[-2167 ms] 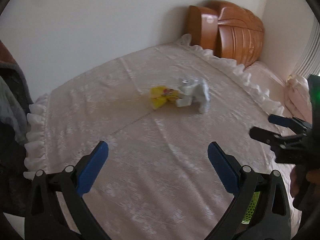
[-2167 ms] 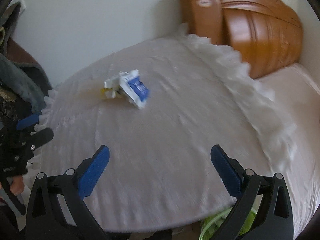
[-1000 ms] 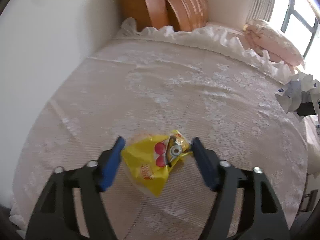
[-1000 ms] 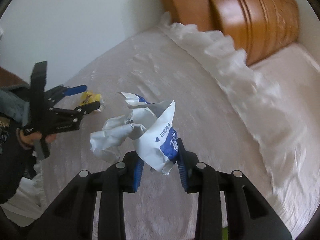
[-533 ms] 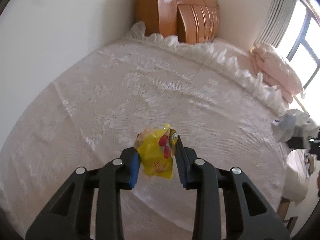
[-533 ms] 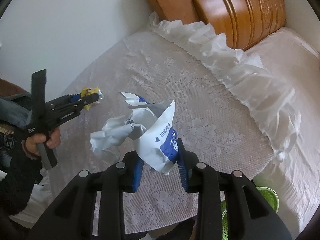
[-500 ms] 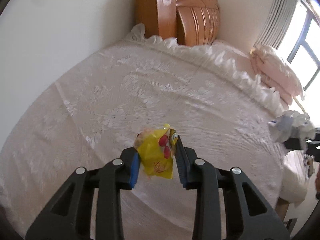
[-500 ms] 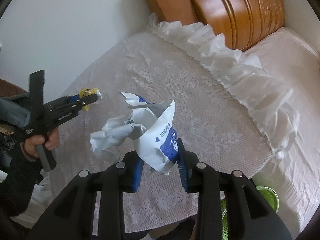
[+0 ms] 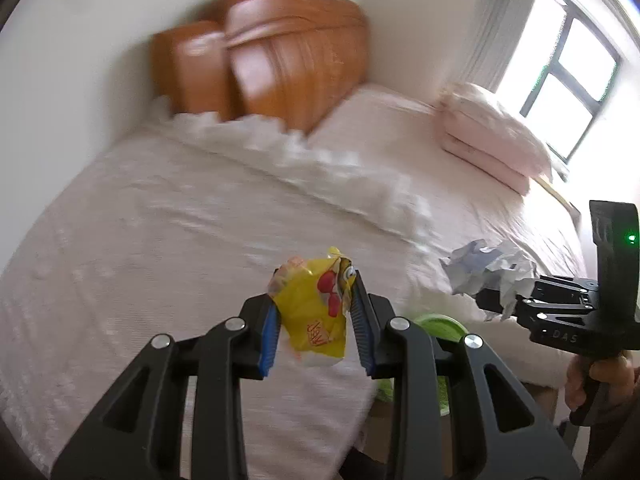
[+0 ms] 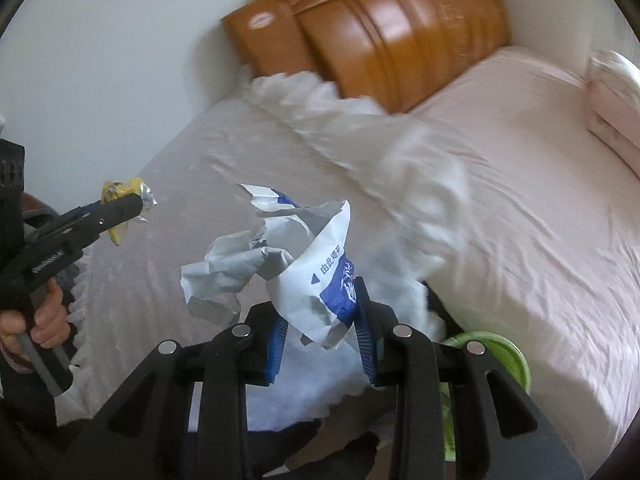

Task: Collect trash
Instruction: 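Carry the paper and yellow wrapper over the wastebasket and open both grippers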

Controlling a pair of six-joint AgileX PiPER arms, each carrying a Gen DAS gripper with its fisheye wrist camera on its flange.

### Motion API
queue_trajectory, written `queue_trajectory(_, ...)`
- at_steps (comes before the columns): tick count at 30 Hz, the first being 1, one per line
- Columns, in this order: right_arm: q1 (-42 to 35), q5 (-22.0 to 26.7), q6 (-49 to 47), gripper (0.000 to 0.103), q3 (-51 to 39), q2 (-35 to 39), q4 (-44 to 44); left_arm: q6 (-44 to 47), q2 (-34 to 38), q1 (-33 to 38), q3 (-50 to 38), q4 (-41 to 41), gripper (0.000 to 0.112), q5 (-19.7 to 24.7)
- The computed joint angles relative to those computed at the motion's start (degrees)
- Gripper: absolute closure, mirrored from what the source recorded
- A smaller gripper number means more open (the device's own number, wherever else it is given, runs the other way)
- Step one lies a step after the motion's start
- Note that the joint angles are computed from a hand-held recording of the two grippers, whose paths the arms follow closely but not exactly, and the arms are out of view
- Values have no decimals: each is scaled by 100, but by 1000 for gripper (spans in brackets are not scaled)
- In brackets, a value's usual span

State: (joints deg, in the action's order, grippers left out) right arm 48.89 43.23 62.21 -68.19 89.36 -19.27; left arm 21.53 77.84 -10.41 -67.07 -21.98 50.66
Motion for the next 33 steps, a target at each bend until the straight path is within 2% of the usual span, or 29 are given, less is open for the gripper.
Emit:
queue_trajectory(3, 36, 93, 392, 71, 559, -518, -201, -415, 17, -715, -20, 279, 81, -92)
queue_trajectory(8, 238, 531, 1507, 71, 1644, -1658, -731, -921, 198, -1684, -177, 550, 81, -183)
queue_trajectory(11, 409, 873, 2061, 71, 2094, -2202, -975, -1178, 493, -2342, -365, 700, 81, -233)
queue_trajectory(15, 589, 1384, 2587, 71, 2653, -2942, -1129, -1239, 1204, -3219, -722, 479, 80, -204)
queue_trajectory(17, 652, 1564, 2700, 71, 2889, -3289, -1122, -1200, 1741, -3623, -988, 249, 69, -120)
queue_trajectory(19, 689, 1778, 2851, 71, 3171, -3670, -1087, -1213, 2108, -3900, -1141, 93, 44, -147)
queue_trajectory(20, 675, 1867, 2879, 71, 3300, -3831, -1054, -1390, 2283, -4082, -1237, 209, 41, -183)
queue_trajectory(22, 572, 2015, 2776, 71, 3479, -4160, -954, -1422, 2534, -4270, -1410, 228, 29, -143)
queue_trajectory(25, 340, 2040, 2636, 71, 3784, -4561, -838, -1651, 2702, -4454, -1546, 401, 20, -81)
queue_trajectory(28, -94, 1836, 2273, 71, 4082, -4803, -665, -1792, 2641, -4476, -1515, 559, 17, -92)
queue_trajectory(32, -956, 1293, 1315, 71, 4442, -4972, -190, -2302, 2158, -4374, -1132, 1000, 17, -397)
queue_trajectory(33, -1315, 919, 942, 71, 4603, -4836, 13, -2407, 2055, -4332, -1072, 1097, 17, -448)
